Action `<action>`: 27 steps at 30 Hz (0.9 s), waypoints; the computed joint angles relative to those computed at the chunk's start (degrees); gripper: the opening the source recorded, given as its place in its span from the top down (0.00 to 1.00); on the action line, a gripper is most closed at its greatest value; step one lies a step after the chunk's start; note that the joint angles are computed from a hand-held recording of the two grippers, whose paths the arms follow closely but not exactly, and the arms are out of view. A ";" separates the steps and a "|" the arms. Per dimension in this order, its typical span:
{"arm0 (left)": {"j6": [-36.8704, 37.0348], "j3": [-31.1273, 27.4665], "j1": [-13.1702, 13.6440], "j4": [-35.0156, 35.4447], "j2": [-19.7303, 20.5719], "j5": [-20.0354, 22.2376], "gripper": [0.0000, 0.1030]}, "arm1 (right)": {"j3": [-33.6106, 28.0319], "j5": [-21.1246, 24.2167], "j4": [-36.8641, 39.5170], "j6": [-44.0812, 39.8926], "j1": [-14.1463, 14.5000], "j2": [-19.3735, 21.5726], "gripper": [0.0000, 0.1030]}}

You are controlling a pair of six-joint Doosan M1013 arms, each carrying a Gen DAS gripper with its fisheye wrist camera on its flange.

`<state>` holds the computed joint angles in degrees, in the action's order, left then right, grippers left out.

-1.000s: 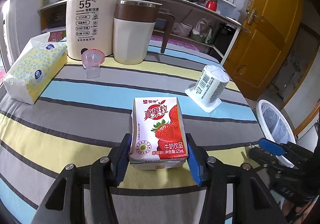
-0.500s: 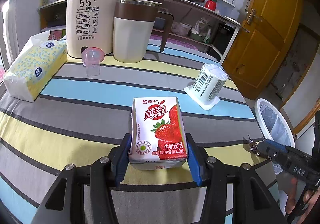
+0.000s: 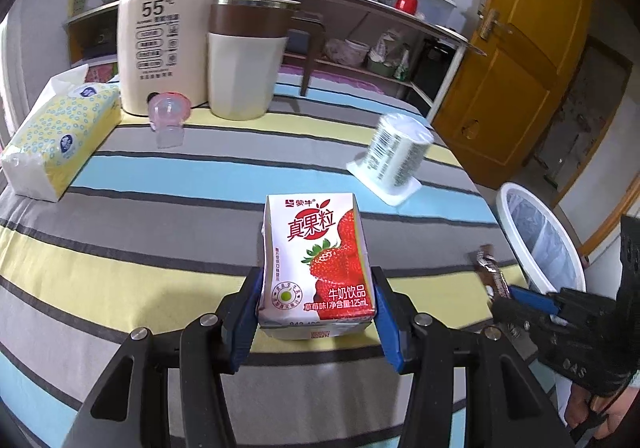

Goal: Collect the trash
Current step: 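Close the right tool on the chocolate bar and lift it, then carry the milk carton and chocolate bar over the wastebasket and open both tools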

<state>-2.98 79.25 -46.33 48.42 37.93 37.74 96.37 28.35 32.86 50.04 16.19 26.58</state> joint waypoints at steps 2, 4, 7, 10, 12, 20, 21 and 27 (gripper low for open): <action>1.18 -0.24 -0.34 -0.25 0.13 -0.31 0.50 | 0.29 -0.26 1.35 -0.76 -0.09 -0.18 0.81; 2.20 -0.48 -0.63 -0.57 0.22 -0.60 0.50 | 0.56 -0.56 2.33 -1.44 -0.17 -0.31 0.82; 3.78 -0.74 -1.03 -1.09 0.32 -1.56 0.50 | 1.19 -0.92 5.06 -3.47 -0.44 -0.75 0.82; 4.88 -0.99 -1.38 -1.41 0.39 -2.34 0.50 | 1.98 -1.55 8.22 -5.85 -0.76 -1.43 0.83; 5.55 -1.24 -1.59 -1.58 0.46 -2.75 0.50 | 2.44 -2.00 9.84 -7.14 -0.93 -1.97 0.83; 8.58 -3.29 -2.35 -2.08 1.10 -3.64 0.50 | 4.47 -3.45 15.80 -11.67 -2.03 -4.08 0.83; 9.20 -3.72 -2.46 -2.16 1.25 -3.72 0.50 | 4.79 -3.77 16.61 -12.24 -2.26 -4.39 0.83; 11.68 -5.82 -2.93 -2.64 2.17 -3.65 0.50 | 6.01 -4.83 19.33 -13.67 -3.53 -5.54 0.83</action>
